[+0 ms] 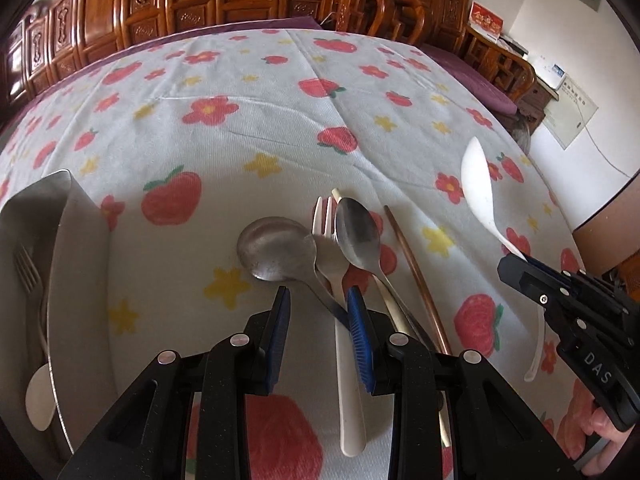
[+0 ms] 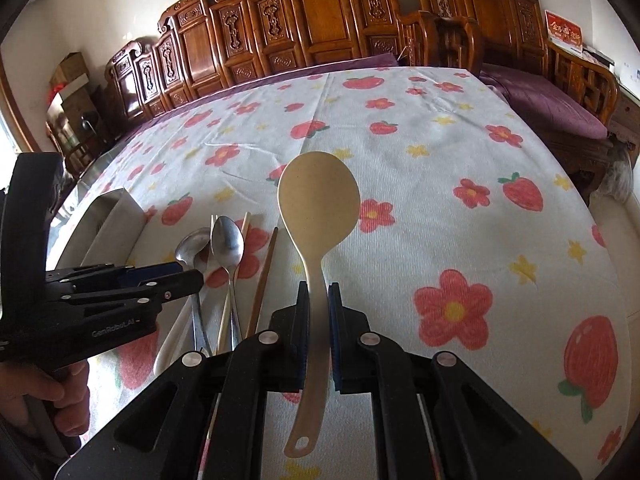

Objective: Organize utensils
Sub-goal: 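Lift the white plastic ladle with the right gripper while the left approaches the steel utensils, then grasp a steel knife with the left gripper while the right holds the ladle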

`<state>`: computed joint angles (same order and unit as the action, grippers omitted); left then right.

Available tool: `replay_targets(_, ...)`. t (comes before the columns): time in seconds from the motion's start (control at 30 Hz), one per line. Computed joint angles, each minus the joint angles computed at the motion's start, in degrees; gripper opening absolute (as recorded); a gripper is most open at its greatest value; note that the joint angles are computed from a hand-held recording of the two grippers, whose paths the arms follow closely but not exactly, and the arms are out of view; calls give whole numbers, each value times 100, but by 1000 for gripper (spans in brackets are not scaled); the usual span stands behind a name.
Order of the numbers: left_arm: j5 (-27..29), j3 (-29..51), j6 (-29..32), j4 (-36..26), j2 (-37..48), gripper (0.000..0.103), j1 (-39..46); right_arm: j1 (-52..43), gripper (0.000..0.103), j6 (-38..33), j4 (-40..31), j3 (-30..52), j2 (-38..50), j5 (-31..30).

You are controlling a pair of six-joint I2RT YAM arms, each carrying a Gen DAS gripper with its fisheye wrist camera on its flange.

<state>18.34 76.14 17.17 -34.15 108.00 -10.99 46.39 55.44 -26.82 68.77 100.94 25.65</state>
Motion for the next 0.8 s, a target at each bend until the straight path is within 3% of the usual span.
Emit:
replay_targets(0.13,69,25,-81,51,65,27,-18,-14,11,10,46,-51,-59,15)
replay_targets(0.43,607,205,-231,-137,264,9,235,-36,11,56,115,-150,-176,62)
replay_targets(0.8,723,82,31,-238,-73,1,362,-38,11,23,98,-108,-159,89)
